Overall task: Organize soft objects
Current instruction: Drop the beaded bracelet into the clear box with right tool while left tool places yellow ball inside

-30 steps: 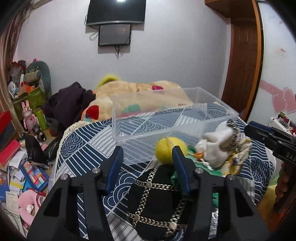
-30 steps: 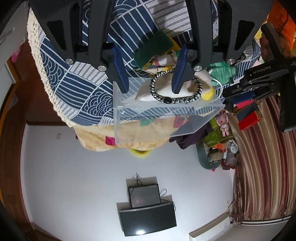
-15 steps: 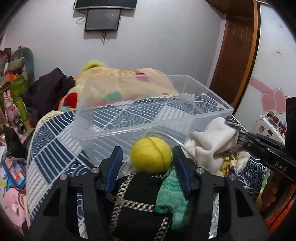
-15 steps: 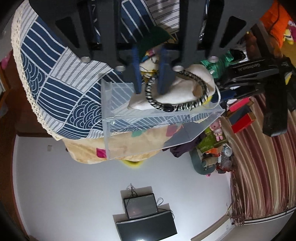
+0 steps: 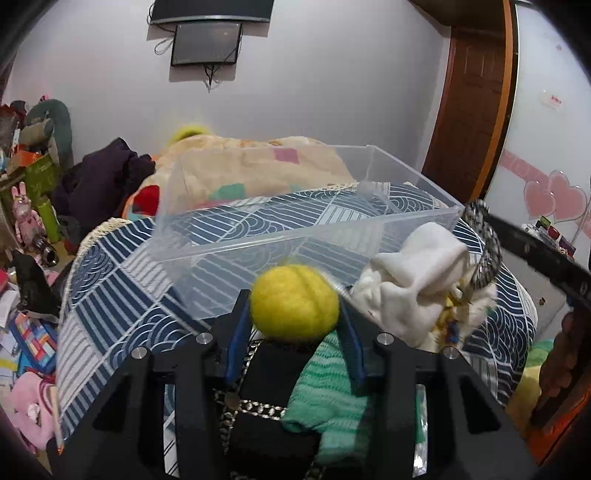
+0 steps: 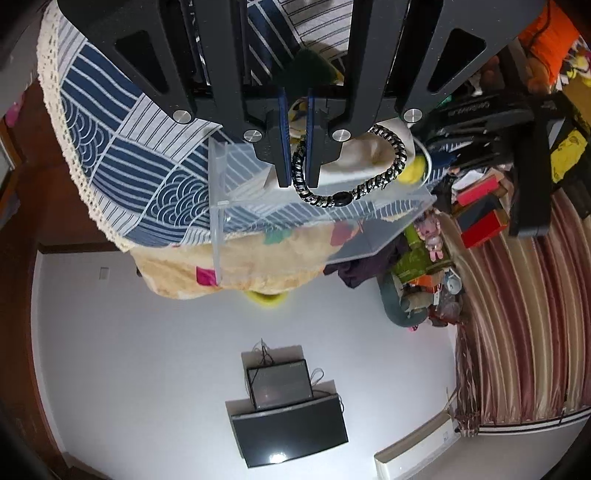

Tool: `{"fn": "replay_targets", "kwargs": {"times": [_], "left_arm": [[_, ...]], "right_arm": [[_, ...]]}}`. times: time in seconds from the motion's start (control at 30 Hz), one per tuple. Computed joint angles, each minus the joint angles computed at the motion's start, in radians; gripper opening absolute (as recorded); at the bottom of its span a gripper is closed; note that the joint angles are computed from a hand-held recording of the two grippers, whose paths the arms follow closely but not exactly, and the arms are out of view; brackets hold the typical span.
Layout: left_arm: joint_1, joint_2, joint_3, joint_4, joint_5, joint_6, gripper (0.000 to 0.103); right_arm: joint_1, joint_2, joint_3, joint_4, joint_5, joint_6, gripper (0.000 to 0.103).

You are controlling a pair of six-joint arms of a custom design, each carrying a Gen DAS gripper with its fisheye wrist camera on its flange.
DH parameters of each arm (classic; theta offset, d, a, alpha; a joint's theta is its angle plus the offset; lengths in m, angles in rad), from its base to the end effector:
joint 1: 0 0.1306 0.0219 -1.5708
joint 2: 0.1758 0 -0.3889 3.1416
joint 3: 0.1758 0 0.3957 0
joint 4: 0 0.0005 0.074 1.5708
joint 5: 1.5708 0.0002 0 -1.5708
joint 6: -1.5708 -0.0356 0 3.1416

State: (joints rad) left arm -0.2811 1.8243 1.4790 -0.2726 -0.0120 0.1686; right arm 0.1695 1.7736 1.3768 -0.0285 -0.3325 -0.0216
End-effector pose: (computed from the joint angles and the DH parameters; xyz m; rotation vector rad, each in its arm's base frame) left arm 0.6200 -0.1791 0.2866 0.1168 2.1958 -0.2402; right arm 0.6177 0.1170 0.2944 -0.3614 1.9669 0.4544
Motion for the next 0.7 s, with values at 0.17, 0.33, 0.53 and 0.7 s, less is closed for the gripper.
{"fn": "replay_targets", "kwargs": {"times": [0.17,0.33,0.53,0.7], "left_arm": [[0.015,-0.060,-0.053,0.035,0.001,0.018,0.044],[0.026,-0.100,-0.067,0.054,-0.018,0.005,0.044],[0.035,-0.085,-0.008,0.041,-0.034,-0.014,0.045],[0.037,-0.031,0.086,-0.004,-0.059,-0.033,0.045]], "right_arm": [[0.000,-0.013,-0.006,0.027,0.011,-0.004,0.007],[0.000,-0.017,0.012,0.029,0.025,-0.010,0.007],[0.012,0.005,0.073,0.007,0.077,0.021,0.007],[0.019,0.054,0.162,-0.053,0.111,0.048,0.007]]}}
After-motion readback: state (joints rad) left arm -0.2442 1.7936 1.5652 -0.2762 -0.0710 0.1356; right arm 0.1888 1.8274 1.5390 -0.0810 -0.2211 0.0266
